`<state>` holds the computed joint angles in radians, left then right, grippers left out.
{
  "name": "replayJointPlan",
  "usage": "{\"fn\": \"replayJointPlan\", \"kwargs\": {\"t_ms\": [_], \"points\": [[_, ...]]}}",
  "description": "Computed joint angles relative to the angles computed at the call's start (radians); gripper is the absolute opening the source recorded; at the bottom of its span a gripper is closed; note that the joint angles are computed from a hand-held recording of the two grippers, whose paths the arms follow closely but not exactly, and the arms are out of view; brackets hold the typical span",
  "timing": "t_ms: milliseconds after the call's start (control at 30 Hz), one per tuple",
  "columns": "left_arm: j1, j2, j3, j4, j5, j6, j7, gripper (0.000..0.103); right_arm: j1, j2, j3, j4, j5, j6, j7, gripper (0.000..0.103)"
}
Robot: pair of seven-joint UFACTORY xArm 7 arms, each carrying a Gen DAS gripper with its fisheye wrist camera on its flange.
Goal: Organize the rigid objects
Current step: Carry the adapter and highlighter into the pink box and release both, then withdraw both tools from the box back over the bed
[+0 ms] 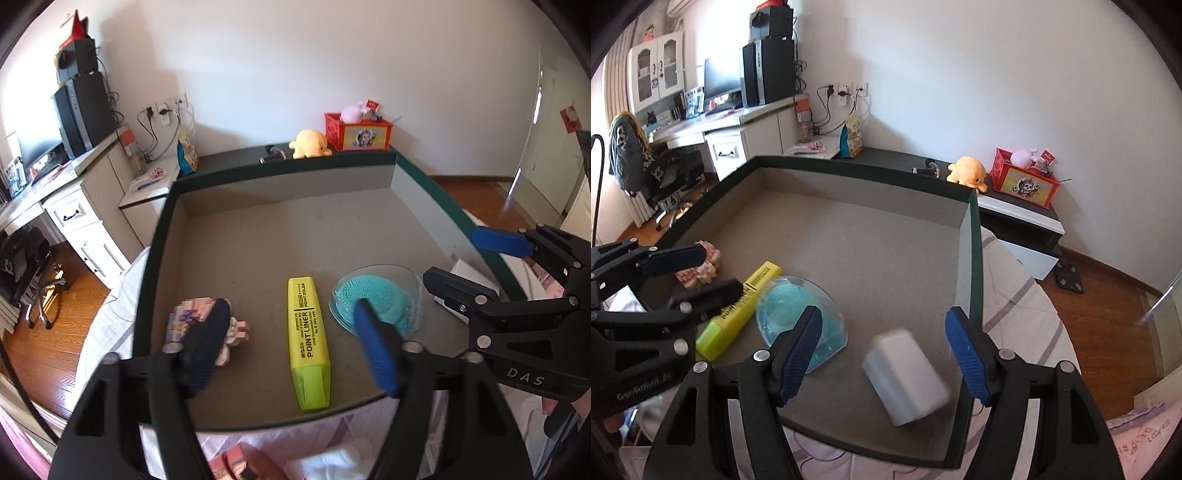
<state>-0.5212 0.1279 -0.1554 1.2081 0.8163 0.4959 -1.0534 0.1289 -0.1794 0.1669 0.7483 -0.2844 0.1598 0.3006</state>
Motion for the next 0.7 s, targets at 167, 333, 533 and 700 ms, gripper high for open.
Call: {"fn": "replayJointPlan", "kwargs": {"t_ms": [167,333,533,700], "points": [[0.019,-0.177,-0.031,-0.138,0.140,0.016,-0.179,0.098,-0.019,-0.141,0.033,-0.080,0.016,-0.023,0.038,0.082],[0.066,-0.430,-0.130,-0.302,0.231,0.066,-0.363,0.103,0.007,-0.378,0.066,-0.205,0.095,-0.030,0.070,0.087],[0.087,-0.719,-0.293,-0.453,0.187,0.221,-0.476,0.103,0.087,-0.702,0.123,-0.363,0.161,-0.026,0.153,0.103],[0.055,-0.896,-0.378,-0.522,0.075,0.297,-0.424,0.103,0.095,-0.944,0.241,-0.408,0.163,0.095,0.257,0.103]]}}
